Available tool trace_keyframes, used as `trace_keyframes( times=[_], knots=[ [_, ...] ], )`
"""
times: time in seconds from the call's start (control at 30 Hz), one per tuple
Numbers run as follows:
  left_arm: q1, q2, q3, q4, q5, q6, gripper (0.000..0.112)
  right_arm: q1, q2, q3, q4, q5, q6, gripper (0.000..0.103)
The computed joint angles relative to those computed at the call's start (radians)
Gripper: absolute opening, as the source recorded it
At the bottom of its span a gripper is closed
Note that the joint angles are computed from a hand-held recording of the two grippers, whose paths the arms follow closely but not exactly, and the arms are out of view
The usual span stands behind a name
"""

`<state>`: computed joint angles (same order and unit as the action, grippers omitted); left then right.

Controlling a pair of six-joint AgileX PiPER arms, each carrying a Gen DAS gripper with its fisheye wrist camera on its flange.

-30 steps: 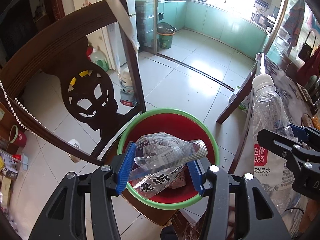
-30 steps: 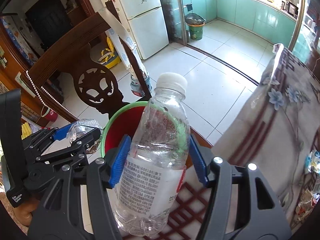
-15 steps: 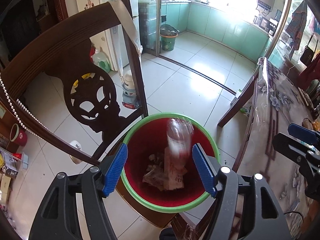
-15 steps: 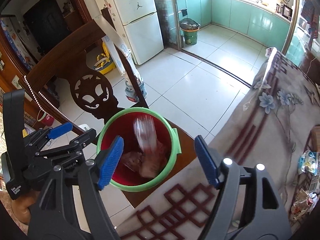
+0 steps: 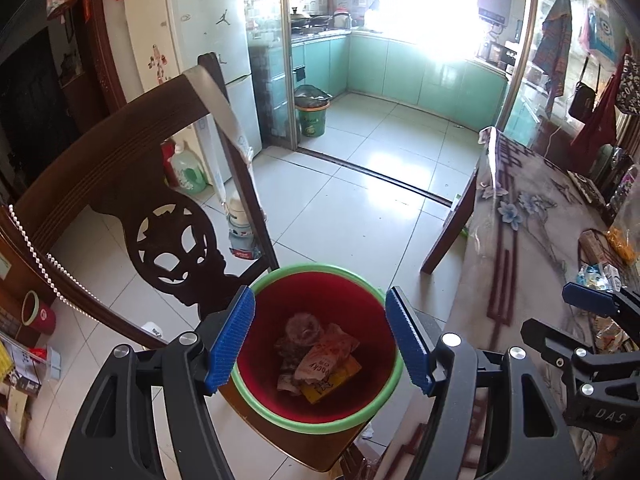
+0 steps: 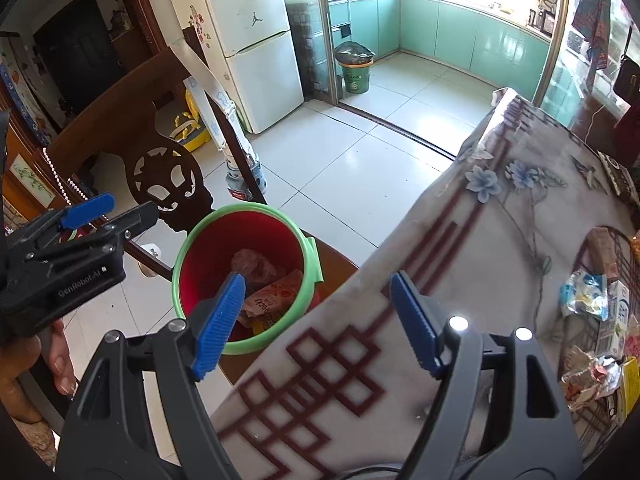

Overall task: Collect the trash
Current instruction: 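Move both open tools back over the cluttered table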

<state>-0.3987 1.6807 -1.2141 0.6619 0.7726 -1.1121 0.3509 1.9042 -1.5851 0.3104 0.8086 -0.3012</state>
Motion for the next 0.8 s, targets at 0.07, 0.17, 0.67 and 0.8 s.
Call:
trace_keyframes(
  times=[0.07, 0.17, 0.67, 0.8],
  knots=[
    [-0.01, 0.002, -0.006, -0.021, -0.006, 0.011, 0.065, -0.01, -0.028, 0.033, -0.014, -0.011, 0.005, 0.074],
    [-0.033, 0.017, -0.02, -0.068, -0.021, 0.035, 0.065, -0.016, -0.068, 0.075, -0.084, -0.021, 0.053, 0.075],
    [-0.27, 0.238, -0.332, -0.151, 0.064, 0.107, 0.065, -0.251, -0.284, 0.279, -0.097, -0.052, -0.048, 0.079],
    [-0.331, 0.321, -0.472, -0.16, 0.135, 0.126, 0.065, -0.358, -0.306, 0.297, -0.037, -0.034, -0.141, 0.079]
  ],
)
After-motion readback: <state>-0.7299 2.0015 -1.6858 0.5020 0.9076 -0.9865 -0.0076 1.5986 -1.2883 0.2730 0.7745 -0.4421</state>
